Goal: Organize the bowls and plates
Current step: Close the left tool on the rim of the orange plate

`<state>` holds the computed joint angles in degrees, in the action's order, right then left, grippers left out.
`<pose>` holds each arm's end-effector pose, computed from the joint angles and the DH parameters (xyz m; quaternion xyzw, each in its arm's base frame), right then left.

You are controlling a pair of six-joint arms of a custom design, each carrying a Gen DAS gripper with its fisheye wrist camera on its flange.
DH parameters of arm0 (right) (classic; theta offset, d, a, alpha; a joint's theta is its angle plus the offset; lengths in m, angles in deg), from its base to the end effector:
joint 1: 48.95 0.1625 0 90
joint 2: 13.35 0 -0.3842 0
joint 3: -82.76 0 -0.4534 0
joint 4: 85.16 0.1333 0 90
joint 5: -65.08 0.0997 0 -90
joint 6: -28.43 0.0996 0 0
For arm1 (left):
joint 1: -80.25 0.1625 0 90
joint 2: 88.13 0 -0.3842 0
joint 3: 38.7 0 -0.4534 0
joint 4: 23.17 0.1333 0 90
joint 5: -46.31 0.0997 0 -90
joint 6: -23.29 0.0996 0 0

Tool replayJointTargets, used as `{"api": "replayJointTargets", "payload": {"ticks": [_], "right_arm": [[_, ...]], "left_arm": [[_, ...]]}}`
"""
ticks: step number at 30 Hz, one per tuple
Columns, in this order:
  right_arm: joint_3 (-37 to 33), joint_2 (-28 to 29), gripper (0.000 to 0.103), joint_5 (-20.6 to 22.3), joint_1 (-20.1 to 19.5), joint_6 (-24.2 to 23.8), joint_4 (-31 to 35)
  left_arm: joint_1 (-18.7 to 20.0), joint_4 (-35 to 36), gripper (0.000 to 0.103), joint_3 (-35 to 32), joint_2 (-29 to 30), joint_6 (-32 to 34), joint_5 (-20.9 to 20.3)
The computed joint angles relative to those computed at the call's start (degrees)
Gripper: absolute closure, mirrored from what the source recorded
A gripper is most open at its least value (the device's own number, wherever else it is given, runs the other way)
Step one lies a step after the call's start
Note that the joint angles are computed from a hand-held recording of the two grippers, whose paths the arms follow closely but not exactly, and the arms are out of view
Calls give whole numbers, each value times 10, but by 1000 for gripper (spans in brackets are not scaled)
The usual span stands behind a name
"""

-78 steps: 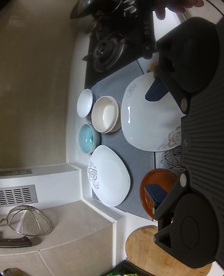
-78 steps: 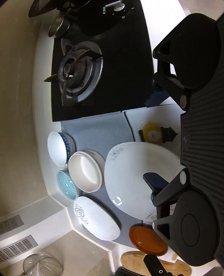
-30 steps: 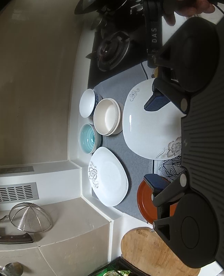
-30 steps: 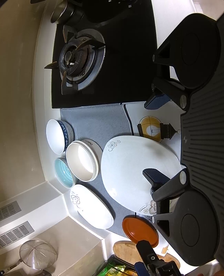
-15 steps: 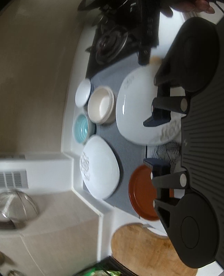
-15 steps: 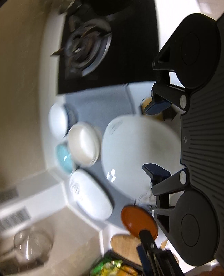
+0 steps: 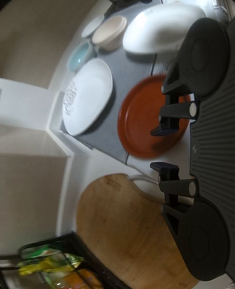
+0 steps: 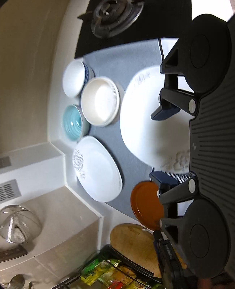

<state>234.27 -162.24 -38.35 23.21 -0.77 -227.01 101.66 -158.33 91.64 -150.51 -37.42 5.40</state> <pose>0.0245 -0.2836 0.3525 0.0409 -0.9033 0.3369 0.2626 -0.3101 -0.3456 -0.0161 0.1432 0.8839 -0.2910 0.3368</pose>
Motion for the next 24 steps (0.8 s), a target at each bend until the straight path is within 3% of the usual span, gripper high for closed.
{"api": "replayJointTargets", "payload": {"ticks": [4,6,7,10,19,24], "right_arm": [[-8,81,60,-59,51,37,-50],[-9,107,67,-67,66,44,-64],[-11,121,70,-67,71,49,-67],[-15,156,81,-55,79,53,-76],[-62,348,82,-116,128,74,-155],[-78,418,82,-147,136,85,-187]], "left_arm": [[34,-68,68,6,7,77,-1],[48,-92,80,7,7,109,-15],[54,-106,92,8,7,130,-21],[65,-131,93,14,-2,169,-34],[94,-178,93,19,-10,253,-64],[104,-195,93,18,-10,280,-79]]}}
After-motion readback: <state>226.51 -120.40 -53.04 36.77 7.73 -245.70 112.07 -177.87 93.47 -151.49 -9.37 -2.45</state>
